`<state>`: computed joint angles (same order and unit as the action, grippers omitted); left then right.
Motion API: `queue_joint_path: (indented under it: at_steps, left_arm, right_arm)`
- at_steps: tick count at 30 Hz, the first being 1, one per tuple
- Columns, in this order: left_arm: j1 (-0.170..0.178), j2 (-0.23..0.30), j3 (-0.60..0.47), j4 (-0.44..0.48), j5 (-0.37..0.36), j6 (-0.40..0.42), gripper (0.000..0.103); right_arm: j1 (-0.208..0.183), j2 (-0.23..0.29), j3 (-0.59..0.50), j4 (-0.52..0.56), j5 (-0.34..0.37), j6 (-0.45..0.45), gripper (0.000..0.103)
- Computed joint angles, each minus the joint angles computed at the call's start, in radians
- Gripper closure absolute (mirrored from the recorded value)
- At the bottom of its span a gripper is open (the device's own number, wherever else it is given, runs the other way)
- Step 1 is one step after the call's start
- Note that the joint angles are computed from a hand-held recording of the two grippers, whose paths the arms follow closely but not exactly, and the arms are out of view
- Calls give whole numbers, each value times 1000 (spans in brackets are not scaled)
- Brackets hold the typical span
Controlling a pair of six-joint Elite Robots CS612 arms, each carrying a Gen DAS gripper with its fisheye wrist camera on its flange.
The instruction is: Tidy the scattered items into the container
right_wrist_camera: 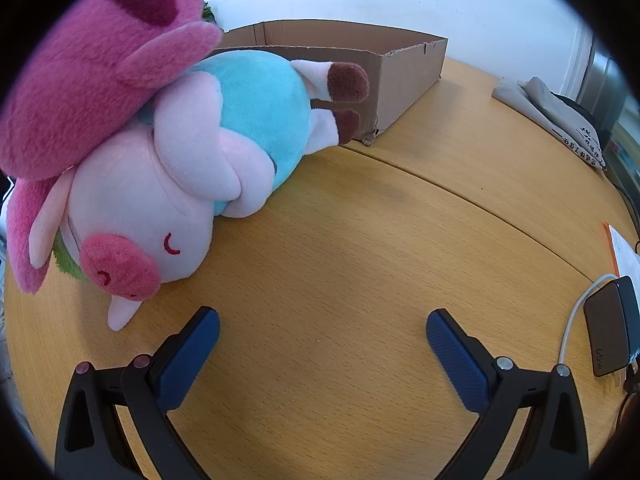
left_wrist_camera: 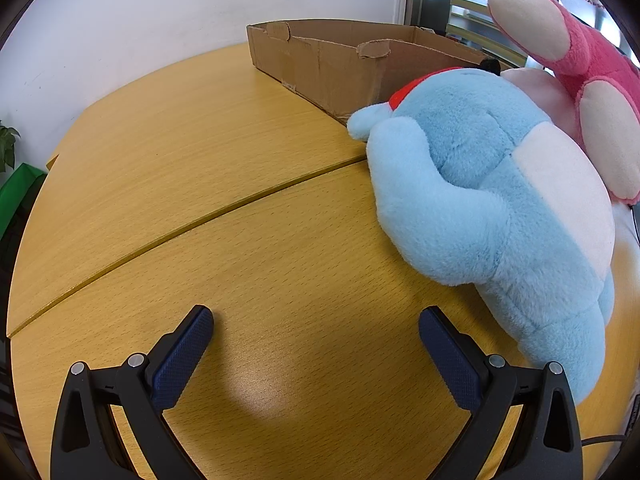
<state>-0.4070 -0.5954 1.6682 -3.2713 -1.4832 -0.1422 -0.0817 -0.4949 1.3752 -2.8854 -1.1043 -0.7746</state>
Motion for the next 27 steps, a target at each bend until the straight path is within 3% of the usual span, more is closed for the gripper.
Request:
queue_joint_path:
  at_steps: [11,16,19,23,27]
  left_arm:
    - [-3,-8,0,12,18,-26,0]
    - [-18,-25,27,13,66,-85,0]
    - [-31,-54,56,67,94,-144,0]
    - [-88,-103,142,68,247,-304,0]
    - [-197,-170,243,46,487,-550,0]
  right_arm:
    - [0,-1,3,-6,-3,4,0]
    - [2,-2,10,-24,-15,39,0]
    - [6,-11,36,-62,-37,82,0]
    - [6,-37,107,-133,-72,137,1]
    - [7,-81,216,-229,-162,270,1]
